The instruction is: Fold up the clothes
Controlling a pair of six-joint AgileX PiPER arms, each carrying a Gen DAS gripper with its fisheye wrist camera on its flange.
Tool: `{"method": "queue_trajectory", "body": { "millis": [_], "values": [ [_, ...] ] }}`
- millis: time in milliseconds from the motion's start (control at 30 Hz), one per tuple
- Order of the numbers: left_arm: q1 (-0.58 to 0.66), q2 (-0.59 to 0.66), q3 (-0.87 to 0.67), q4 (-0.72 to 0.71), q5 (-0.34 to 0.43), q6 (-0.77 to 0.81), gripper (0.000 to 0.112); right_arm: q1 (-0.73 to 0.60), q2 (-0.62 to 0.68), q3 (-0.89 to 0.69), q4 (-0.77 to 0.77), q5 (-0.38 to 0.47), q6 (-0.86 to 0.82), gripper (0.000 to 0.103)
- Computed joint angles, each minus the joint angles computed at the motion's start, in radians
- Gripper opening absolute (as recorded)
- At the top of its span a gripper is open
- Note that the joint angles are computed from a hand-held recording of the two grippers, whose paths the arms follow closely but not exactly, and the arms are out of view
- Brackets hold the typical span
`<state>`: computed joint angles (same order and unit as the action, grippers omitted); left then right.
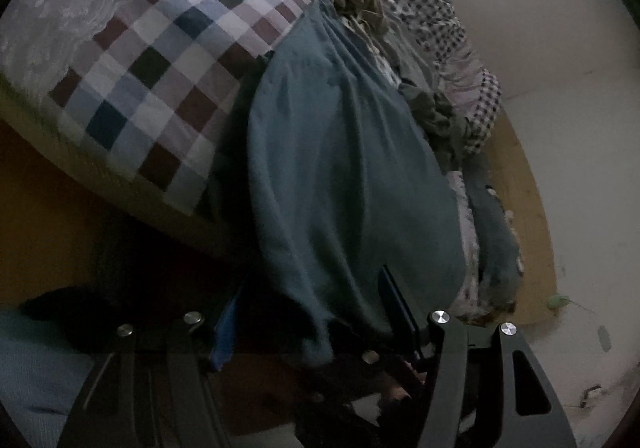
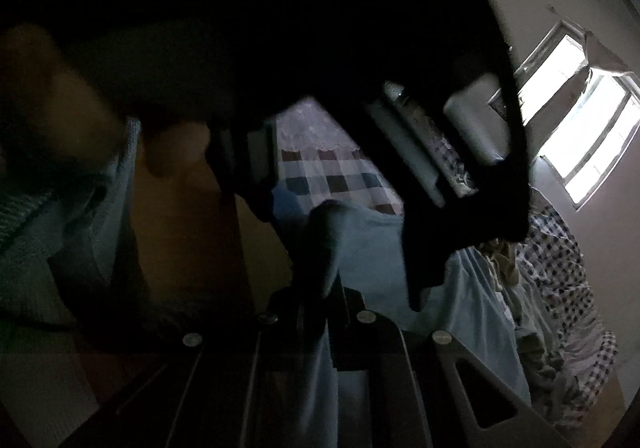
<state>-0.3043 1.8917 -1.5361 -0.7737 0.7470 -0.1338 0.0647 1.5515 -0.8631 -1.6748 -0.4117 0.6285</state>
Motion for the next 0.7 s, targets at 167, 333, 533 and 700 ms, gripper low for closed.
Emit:
{"method": "queue_trajectory", "body": {
  "millis": [167,333,533,700],
  "values": [
    [-0.002,0.02,-0.008,0.033,-0.029,-0.033,0.042,-0.002,-0.019,0.025,0.026,-0.013,-0.031,0.007],
    [0.003,0.011,0.021,0.04,-0.05,-0.051,0.008,-0.002,-0.021,0.028,0.021,-0.018,-0.029,0.008],
    [-0.006,-0.007,0.032,0.003,-0.089,-0.019,0.0,-0.001,-0.077,0.065,0.045,-0.006,-0.045,0.019],
    [-0.01,-0.022,0.009,-0.009,-0.066,-0.017,0.0,-0.055,-0.133,0.135,0.256,-0.001,-0.248,0.052]
  ]
}}
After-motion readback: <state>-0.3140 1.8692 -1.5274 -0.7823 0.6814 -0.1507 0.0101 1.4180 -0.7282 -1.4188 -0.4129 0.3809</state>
